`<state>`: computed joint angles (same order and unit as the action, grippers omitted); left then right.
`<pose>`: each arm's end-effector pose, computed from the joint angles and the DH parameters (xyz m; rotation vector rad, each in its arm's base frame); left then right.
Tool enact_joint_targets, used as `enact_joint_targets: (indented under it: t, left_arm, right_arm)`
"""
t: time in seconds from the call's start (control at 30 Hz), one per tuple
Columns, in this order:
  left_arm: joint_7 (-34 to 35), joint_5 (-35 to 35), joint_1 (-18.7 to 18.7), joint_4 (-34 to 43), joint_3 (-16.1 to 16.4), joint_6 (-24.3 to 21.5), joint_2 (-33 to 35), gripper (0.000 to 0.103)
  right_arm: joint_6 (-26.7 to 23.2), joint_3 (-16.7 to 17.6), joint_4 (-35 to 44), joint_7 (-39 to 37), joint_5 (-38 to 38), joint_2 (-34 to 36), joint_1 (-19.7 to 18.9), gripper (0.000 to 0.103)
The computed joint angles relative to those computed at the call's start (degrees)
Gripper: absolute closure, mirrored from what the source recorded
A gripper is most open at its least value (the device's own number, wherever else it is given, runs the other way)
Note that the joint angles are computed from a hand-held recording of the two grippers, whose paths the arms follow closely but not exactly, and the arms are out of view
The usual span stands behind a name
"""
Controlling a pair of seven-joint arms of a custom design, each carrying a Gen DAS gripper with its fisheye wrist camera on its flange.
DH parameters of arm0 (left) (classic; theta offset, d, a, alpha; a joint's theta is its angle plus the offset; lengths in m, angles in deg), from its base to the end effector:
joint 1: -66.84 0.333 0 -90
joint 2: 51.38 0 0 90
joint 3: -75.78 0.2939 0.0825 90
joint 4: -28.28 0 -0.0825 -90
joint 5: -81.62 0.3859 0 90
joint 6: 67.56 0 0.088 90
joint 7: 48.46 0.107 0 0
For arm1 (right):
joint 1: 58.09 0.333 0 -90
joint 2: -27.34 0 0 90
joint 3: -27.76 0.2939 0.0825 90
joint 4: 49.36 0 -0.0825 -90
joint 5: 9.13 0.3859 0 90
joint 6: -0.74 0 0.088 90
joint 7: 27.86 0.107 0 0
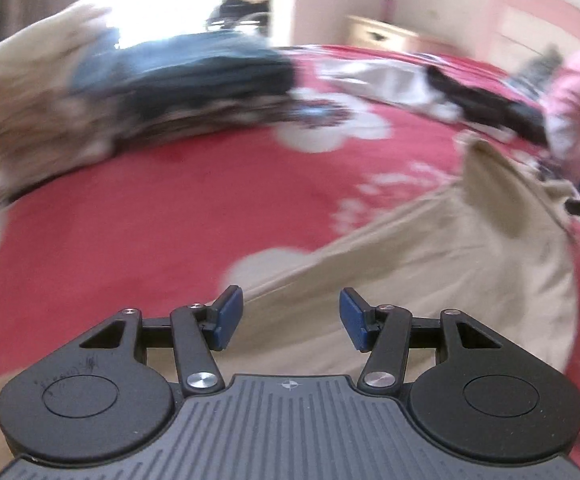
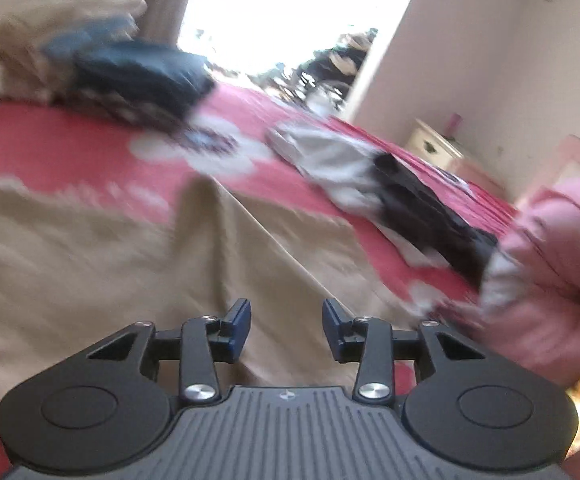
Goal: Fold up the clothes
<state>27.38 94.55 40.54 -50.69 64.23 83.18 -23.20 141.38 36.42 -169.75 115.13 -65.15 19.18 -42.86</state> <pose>0.6017 -0.4317 0.5067 -1.3388 2.2672 -0.9641 0.5080 0.2284 0.5128 -1.9181 1.6856 -1.1630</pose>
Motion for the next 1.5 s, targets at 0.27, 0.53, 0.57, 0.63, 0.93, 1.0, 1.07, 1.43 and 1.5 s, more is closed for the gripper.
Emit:
enact_joint_targets:
  t: [0.27, 0.53, 0.57, 0.63, 0.93, 1.0, 1.07, 1.43, 1.5]
  left_arm:
    - [4.57, -1.31, -3.46, 12.78, -0.57, -5.81, 9.09, 0.049]
    - [1.55, -2.69, -4.16, 14.44, 0.19, -8.7, 10.72, 0.049]
    - [1.42, -2.69, -4.15, 14.36, 0.19, -8.52, 10.77, 0.049]
    - [1.45, -2.88, -4.01, 14.45, 0.03, -8.26, 11.02, 0.047]
    - [1.89, -3.48, -3.81, 14.63, -0.09, -6.83, 11.75, 0.045]
    - [1.47, -3.54, -3.88, 14.47, 0.01, -6.69, 11.68, 0.045]
    - [1.29, -3.44, -3.98, 14.55, 0.08, -6.71, 11.76, 0.045]
    - [1.87, -2.49, -4.73, 16.69, 0.64, -8.11, 12.96, 0.043]
    - [1.55, -2.06, -4.94, 16.43, 0.88, -7.78, 12.86, 0.043]
  right_arm:
    - [7.81, -3.92, -3.28, 4.48, 3.74, -1.88, -4.75, 0.05]
    - [13.5, -9.95, 5.3, -10.39, 39.09, 9.08, -9.45, 0.05]
    - [13.5, -10.18, 6.0, -12.5, 45.18, 10.06, -9.89, 0.05]
    - [15.27, -10.0, 5.98, -16.55, 56.08, 11.15, -10.54, 0.053]
    - [19.2, -12.19, 3.66, 1.51, 41.3, 9.86, -7.49, 0.097]
    - [17.33, -11.61, 1.55, 14.36, 26.25, 6.02, -7.95, 0.097]
    - [13.41, -9.7, -1.52, 21.12, 20.47, 2.02, -9.58, 0.097]
    - [7.24, -6.03, -7.08, 24.25, 21.11, -1.16, -13.32, 0.093]
    - [6.42, -6.02, -6.65, 24.23, 20.12, -1.39, -13.45, 0.081]
